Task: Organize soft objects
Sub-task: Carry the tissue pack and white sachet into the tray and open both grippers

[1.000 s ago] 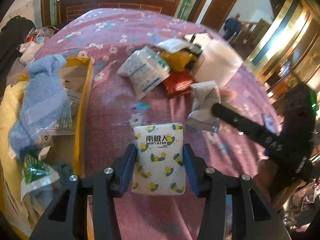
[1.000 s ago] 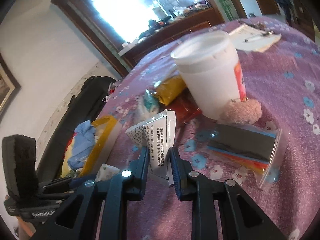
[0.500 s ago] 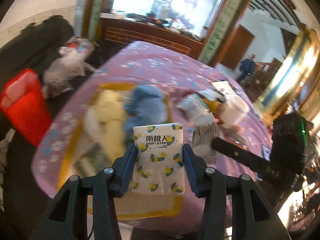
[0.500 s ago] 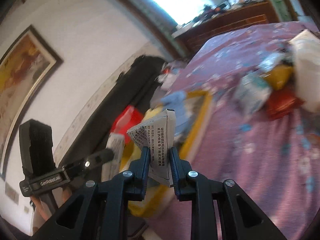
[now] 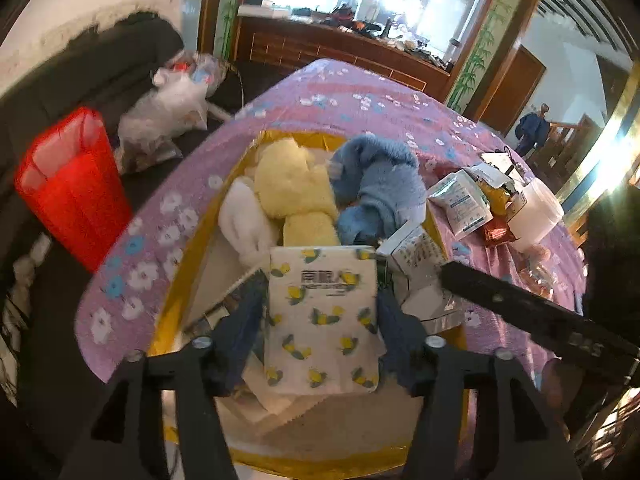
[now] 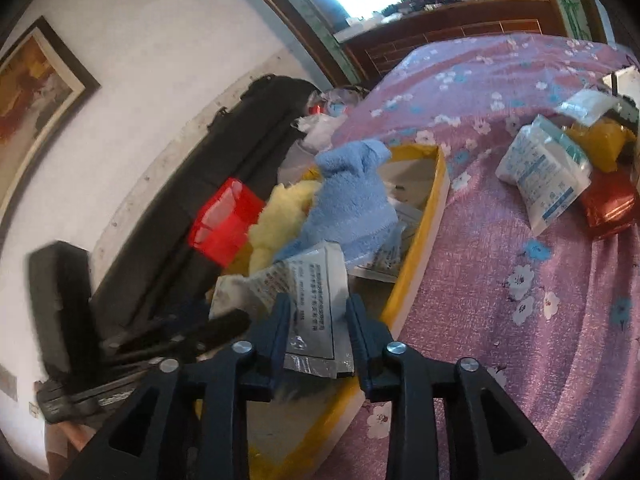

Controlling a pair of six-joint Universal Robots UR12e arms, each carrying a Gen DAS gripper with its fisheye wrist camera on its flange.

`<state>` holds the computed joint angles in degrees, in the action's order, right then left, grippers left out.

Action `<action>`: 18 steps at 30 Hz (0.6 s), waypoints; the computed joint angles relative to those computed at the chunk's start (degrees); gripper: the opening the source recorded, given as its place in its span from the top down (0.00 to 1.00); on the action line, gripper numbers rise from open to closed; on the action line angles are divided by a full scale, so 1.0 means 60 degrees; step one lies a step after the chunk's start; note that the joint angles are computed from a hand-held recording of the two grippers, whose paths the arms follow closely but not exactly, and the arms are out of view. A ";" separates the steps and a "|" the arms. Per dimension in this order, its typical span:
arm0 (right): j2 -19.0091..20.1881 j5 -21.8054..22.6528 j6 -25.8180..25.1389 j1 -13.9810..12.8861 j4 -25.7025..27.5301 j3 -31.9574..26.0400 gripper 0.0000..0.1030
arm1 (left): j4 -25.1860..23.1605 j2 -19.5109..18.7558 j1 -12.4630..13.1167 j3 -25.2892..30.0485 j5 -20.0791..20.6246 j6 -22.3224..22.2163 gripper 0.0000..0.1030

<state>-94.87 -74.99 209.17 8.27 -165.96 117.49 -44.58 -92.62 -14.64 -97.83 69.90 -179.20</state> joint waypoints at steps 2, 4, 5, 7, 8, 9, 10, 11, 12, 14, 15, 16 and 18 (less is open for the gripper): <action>-0.0172 -0.0200 0.0014 0.0012 -0.0245 0.0163 0.44 | 0.0378 0.0132 0.0124 -0.0204 -0.0379 -0.0411 0.38; -0.0342 -0.0178 0.0008 -0.0026 -0.0424 0.0334 0.43 | 0.1296 0.0306 0.0091 -0.0485 -0.0153 -0.0687 0.24; -0.0449 -0.0145 -0.0069 -0.0065 -0.0458 0.0422 0.43 | 0.1751 0.0368 0.0065 -0.0605 -0.0016 -0.0856 0.23; -0.0699 -0.0276 -0.0149 -0.0144 -0.0506 0.0612 0.42 | 0.2239 0.0453 0.0050 -0.0722 -0.0097 -0.1303 0.21; -0.0853 -0.0348 -0.0203 -0.0225 -0.0486 0.0715 0.40 | 0.2239 0.0478 0.0034 -0.0712 -0.0377 -0.1316 0.21; -0.1027 -0.0370 -0.0279 -0.0325 -0.0451 0.0823 0.39 | 0.2165 0.0471 -0.0001 -0.0640 -0.0617 -0.1249 0.21; -0.1228 -0.0393 -0.0332 -0.0455 -0.0432 0.0960 0.36 | 0.2135 0.0467 -0.0046 -0.0613 -0.0905 -0.1109 0.21; -0.1447 -0.0430 -0.0375 -0.0620 -0.0396 0.1111 0.35 | 0.2067 0.0456 -0.0106 -0.0569 -0.1092 -0.0929 0.21; -0.1652 -0.0481 -0.0410 -0.0765 -0.0294 0.1227 0.35 | 0.1945 0.0435 -0.0265 -0.0490 -0.1182 -0.0635 0.21; -0.2105 -0.0438 -0.0513 -0.1221 0.0027 0.1469 0.35 | 0.1739 0.0338 -0.0589 -0.0311 -0.1236 -0.0106 0.21; -0.2339 -0.0599 -0.0655 -0.1433 0.0335 0.1555 0.35 | 0.1565 0.0265 -0.0747 -0.0193 -0.1203 0.0091 0.21; -0.2537 -0.0803 -0.0793 -0.1624 0.0633 0.1624 0.35 | 0.1405 0.0177 -0.0895 -0.0070 -0.1176 0.0230 0.21; -0.2864 -0.1103 -0.0899 -0.1973 0.1118 0.1732 0.35 | 0.1044 -0.0056 -0.1188 0.0221 -0.1263 0.0492 0.21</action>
<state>-112.05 -81.61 203.77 -3.57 -159.25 127.88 -38.31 -92.96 -21.77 -96.51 62.31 -176.25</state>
